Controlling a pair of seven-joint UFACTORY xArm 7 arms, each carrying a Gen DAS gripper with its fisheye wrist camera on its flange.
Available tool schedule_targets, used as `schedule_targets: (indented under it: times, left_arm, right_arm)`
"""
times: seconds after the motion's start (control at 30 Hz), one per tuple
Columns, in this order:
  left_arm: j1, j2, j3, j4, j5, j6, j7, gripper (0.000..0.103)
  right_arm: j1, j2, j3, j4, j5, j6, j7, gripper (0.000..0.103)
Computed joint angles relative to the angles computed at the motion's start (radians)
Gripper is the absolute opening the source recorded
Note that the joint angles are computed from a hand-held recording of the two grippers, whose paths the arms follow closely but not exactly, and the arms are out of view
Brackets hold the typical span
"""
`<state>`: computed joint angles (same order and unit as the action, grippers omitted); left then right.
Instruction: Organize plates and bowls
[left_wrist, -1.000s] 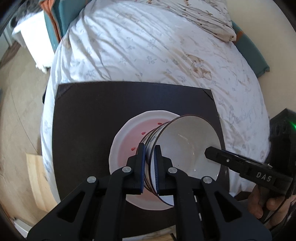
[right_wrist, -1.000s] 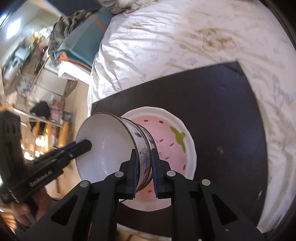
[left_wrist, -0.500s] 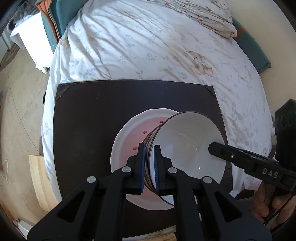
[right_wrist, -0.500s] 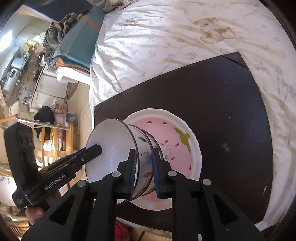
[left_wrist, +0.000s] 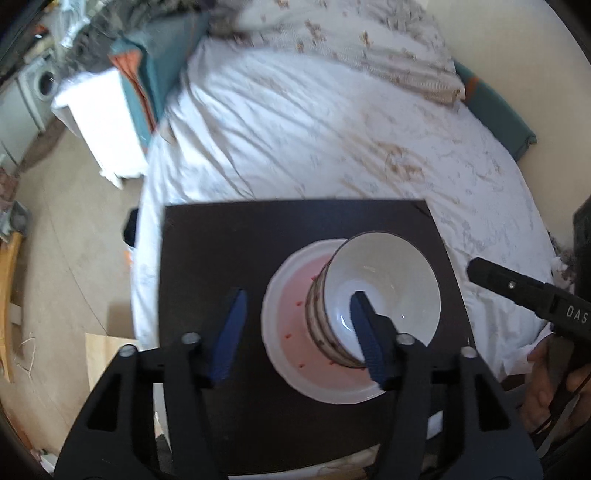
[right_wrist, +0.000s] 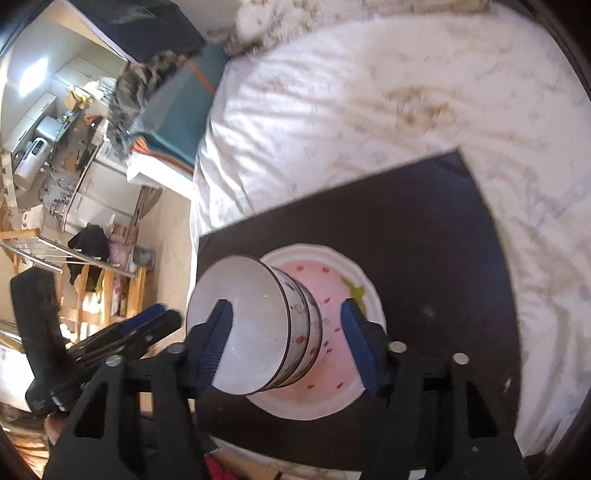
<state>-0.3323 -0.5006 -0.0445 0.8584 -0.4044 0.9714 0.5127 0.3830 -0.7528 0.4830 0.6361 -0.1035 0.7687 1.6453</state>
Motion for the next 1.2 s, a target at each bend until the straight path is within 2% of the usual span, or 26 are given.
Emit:
schedule_targets:
  times: [0.07, 0.17, 0.23, 0.3, 0.37, 0.43, 0.57, 0.67, 0.77, 0.93, 1.07, 1.13, 1.2]
  left_arm:
    - [0.016, -0.054, 0.007, -0.039, 0.006, -0.015, -0.013, 0.057]
    - [0.034, -0.139, 0.028, -0.104, 0.013, -0.02, -0.021, 0.057]
    - [0.046, -0.214, 0.037, -0.165, 0.025, -0.048, -0.021, 0.057]
    - [0.039, -0.299, 0.053, -0.234, 0.027, -0.094, 0.004, 0.062]
    - [0.032, -0.375, 0.067, -0.295, 0.026, -0.124, 0.015, 0.089]
    - [0.041, -0.442, 0.061, -0.344, 0.049, -0.144, 0.007, 0.103]
    - [0.053, -0.531, 0.07, -0.401, 0.095, -0.128, -0.005, 0.103]
    - [0.069, -0.594, 0.081, -0.437, 0.121, -0.095, -0.027, 0.103]
    - [0.072, -0.643, 0.093, -0.471, 0.129, -0.072, -0.037, 0.103]
    - [0.067, -0.665, 0.068, -0.516, 0.149, -0.11, -0.05, 0.103]
    - [0.044, -0.668, 0.083, -0.52, 0.149, -0.079, -0.052, 0.103]
    - [0.039, -0.664, 0.084, -0.519, 0.148, -0.069, -0.052, 0.103]
    - [0.034, -0.657, 0.084, -0.514, 0.144, -0.061, -0.054, 0.103]
  right_arm:
    - [-0.027, -0.004, 0.059, 0.049, -0.048, 0.076, 0.022, 0.072]
    - [-0.08, 0.018, 0.185, 0.174, -0.141, 0.254, 0.072, 0.103]
    - [-0.096, 0.044, 0.245, 0.243, -0.184, 0.342, 0.085, 0.103]
    - [-0.104, 0.076, 0.298, 0.303, -0.208, 0.421, 0.106, 0.103]
    - [-0.1, 0.1, 0.339, 0.339, -0.214, 0.472, 0.14, 0.103]
    - [-0.115, 0.143, 0.408, 0.395, -0.229, 0.568, 0.176, 0.103]
    - [-0.134, 0.233, 0.512, 0.472, -0.277, 0.687, 0.227, 0.103]
    - [-0.094, 0.265, 0.51, 0.463, -0.284, 0.663, 0.285, 0.103]
    - [-0.081, 0.317, 0.545, 0.479, -0.315, 0.685, 0.35, 0.103]
    - [-0.072, 0.449, 0.608, 0.51, -0.391, 0.731, 0.417, 0.103]
    - [-0.04, 0.516, 0.596, 0.522, -0.43, 0.767, 0.427, 0.103]
    - [-0.014, 0.513, 0.568, 0.512, -0.434, 0.759, 0.441, 0.103]
    - [0.002, 0.547, 0.569, 0.528, -0.453, 0.801, 0.452, 0.103]
